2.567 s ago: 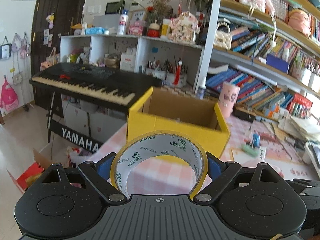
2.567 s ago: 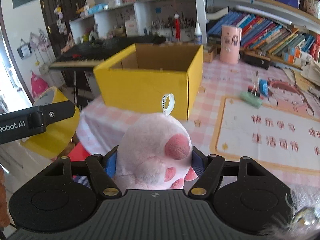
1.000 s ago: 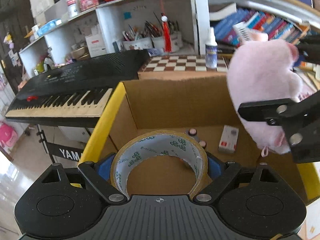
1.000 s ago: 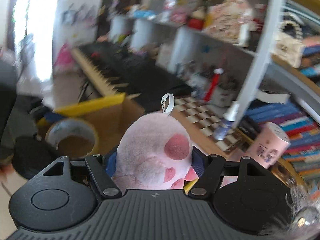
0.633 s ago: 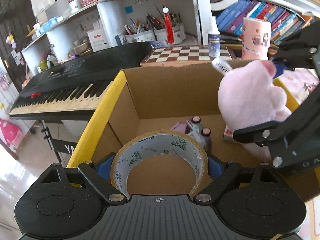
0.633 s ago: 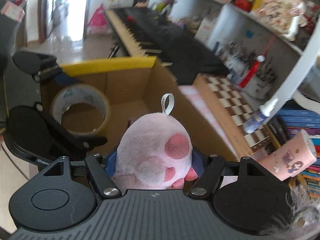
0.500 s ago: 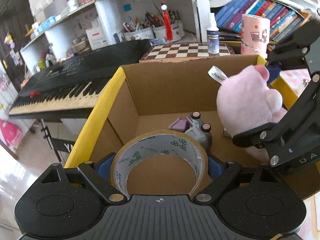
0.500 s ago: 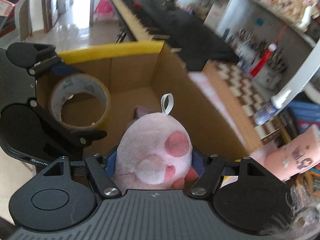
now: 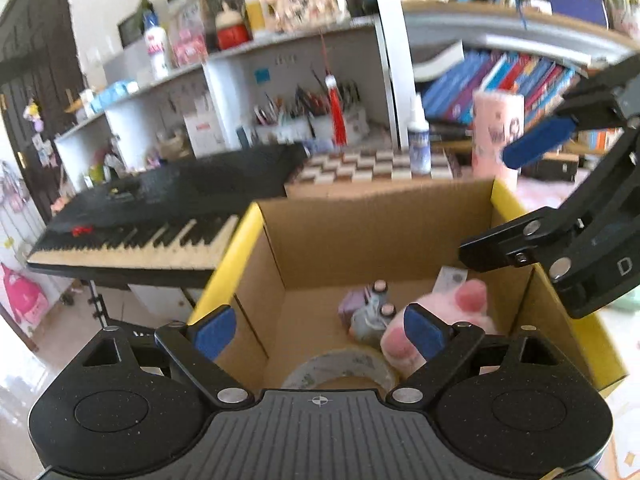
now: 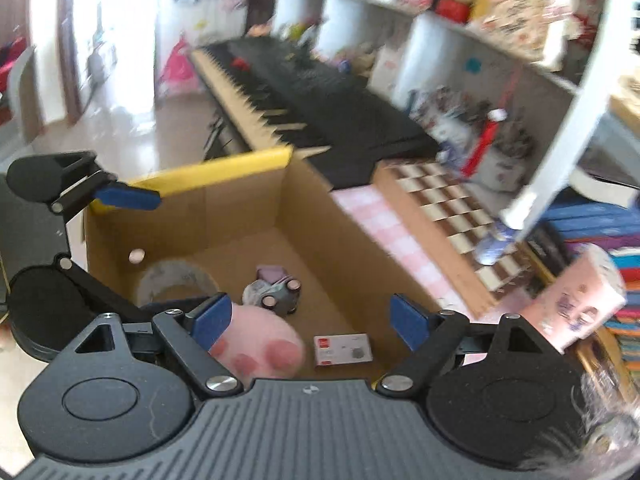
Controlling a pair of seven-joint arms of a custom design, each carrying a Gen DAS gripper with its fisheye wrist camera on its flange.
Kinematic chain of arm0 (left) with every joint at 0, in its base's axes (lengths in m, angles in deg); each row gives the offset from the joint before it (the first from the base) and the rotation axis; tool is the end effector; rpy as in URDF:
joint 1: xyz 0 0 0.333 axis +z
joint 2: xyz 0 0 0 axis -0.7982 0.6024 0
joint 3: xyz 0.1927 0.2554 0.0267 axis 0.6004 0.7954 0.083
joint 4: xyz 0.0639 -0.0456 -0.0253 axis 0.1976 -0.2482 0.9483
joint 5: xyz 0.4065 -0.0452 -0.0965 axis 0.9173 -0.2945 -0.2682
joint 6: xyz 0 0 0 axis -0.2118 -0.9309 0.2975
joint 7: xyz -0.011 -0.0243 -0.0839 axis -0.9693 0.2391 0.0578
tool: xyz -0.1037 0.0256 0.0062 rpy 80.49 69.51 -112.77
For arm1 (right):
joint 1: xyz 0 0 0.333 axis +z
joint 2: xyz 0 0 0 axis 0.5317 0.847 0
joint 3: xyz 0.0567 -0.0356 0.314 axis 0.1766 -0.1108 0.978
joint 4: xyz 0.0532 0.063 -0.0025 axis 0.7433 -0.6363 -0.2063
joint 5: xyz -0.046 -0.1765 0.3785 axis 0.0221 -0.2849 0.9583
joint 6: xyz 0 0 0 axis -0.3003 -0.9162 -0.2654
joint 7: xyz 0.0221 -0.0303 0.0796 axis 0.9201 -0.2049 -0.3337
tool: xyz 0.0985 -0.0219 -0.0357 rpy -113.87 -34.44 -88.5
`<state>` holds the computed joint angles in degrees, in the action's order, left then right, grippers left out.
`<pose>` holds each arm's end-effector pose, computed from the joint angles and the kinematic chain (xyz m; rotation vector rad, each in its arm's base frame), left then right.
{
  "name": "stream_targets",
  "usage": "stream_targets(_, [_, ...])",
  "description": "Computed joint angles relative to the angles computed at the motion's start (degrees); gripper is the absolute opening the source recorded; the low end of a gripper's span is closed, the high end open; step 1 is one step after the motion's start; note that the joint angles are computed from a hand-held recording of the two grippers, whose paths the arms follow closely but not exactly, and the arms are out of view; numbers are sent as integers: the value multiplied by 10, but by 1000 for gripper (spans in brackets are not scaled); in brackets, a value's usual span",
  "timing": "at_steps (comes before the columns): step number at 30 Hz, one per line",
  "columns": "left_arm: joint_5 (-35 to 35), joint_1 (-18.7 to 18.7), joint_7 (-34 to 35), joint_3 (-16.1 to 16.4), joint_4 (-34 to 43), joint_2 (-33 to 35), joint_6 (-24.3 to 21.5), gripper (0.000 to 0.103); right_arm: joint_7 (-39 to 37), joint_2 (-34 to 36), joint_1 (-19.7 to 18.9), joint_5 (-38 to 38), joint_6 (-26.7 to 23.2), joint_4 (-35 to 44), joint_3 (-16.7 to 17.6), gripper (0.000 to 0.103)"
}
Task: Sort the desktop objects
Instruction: 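Lower both tools into the yellow box and open them, releasing tape and pig, then withdraw both open tools from the yellow box back over the desk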
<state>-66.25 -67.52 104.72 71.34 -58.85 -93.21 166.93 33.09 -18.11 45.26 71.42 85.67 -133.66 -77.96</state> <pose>0.5450 -0.1426 0.5149 -1.1806 1.9894 -0.8839 0.5713 0.1698 0.5599 -2.1288 1.1700 -0.7198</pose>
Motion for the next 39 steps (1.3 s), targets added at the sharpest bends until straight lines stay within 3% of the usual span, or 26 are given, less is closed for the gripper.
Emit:
stream_targets(5, [-49, -51, 17, 46, -32, -44, 22, 93, 128, -57, -37, -88, 63, -63, 37, 85])
stream_targets(9, [-24, -31, -35, 35, -70, -88, 40, 93, 260, -103, -115, -201, 103, -107, 111, 85])
stream_targets(13, [-6, -46, -60, 58, -106, -134, 37, 93, 389, -167, -210, -266, 132, -152, 198, 85])
stream_targets(16, [17, -47, -72, 67, -131, -167, 35, 93, 468, -220, -282, -271, 145, -180, 266, 85])
stream_targets(23, [60, -59, -108, 103, -196, -252, 36, 93, 604, -353, -335, -200, 110, -243, 342, 85])
stream_targets(29, [94, -64, -117, 131, -245, -328, 5, 93, 711, -451, -308, -184, 13, -286, 365, 84])
stream_targets(39, [98, -31, -99, 119, -322, -448, -58, 93, 815, -513, -175, -193, -118, -326, 361, 85])
